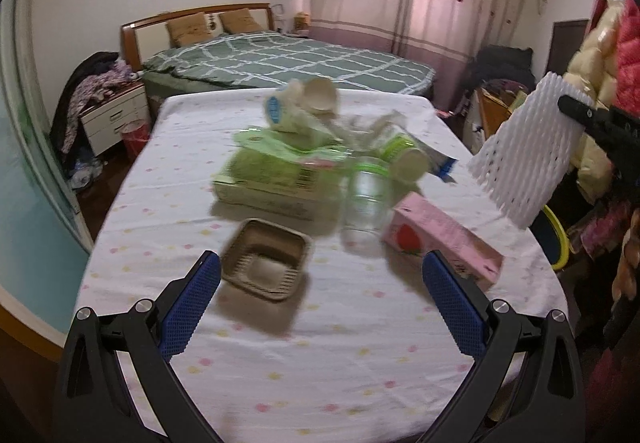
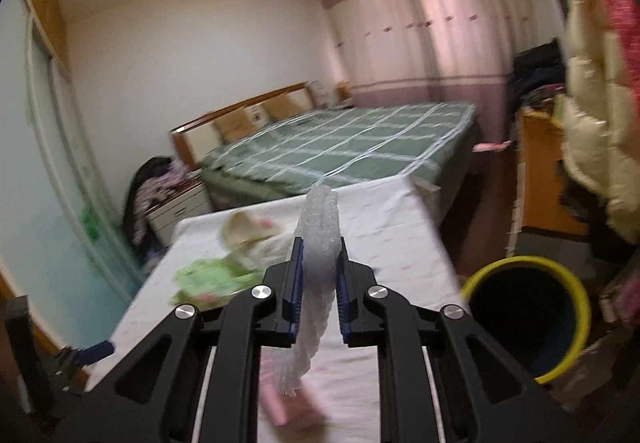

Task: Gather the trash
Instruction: 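Carry the foam net over the yellow-rimmed bin and open the right tool, then close the left tool around the pink juice carton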

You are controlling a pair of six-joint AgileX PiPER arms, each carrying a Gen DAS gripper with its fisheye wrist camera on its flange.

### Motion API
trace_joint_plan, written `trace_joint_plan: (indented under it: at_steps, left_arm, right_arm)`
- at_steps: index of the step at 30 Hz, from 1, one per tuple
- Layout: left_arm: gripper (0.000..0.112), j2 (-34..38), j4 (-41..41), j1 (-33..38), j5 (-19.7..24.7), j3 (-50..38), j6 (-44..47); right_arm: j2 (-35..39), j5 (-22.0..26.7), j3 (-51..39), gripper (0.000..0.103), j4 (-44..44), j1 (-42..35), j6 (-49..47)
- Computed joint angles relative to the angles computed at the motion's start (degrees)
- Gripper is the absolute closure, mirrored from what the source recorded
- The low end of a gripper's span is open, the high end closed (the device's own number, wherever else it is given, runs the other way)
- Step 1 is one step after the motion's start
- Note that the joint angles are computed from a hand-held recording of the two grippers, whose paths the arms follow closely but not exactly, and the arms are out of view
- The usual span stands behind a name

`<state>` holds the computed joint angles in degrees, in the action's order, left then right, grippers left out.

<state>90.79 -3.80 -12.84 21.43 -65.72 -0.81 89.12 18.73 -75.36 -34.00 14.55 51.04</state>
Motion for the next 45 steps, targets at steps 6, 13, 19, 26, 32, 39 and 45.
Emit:
trace_joint_plan:
  at_steps: [6, 13, 19, 26, 32, 39, 45]
  left_arm:
    - [0.013, 4.5, 11.5, -8.1, 0.6, -3.4, -12.0]
    - [0.013, 9.7, 19.4, -15.7, 2.7, -7.8, -20.4]
    - [0.013, 15.5, 21.1, -18.9, 6.5, -14.3, -24.2]
    - [0.013, 21.0, 23.6, -21.5, 11.4, -21.0, -28.6]
    - [0.013, 23.5, 23.4, -21.3, 13.9, -24.1, -29.9]
    - [0.013, 21.5, 24.5, -18.6, 13.0, -21.1, -31.9]
    - [0.013, 18.1, 25.6, -15.4, 11.9, -15.5, -33.3]
  right_arm:
    - [-0.8, 1.8, 3.6, 0.089, -10.8, -6.5, 10.6]
    - [2.8, 0.5, 5.8, 0.089, -14.0, -15.0, 13.8]
    - [8.4, -0.3, 4.1, 0.089, -15.8, -20.3, 14.7]
    - [13.6, -0.2, 2.7, 0.089, -17.3, -23.4, 15.7]
    - [16.0, -0.2, 2.0, 0.087, -13.8, -24.1, 11.7]
    - [16.5, -0.5, 2.4, 0.074, -13.8, -23.6, 11.9]
    - [17.0, -0.4, 2.0, 0.069, -13.8, -22.5, 12.2]
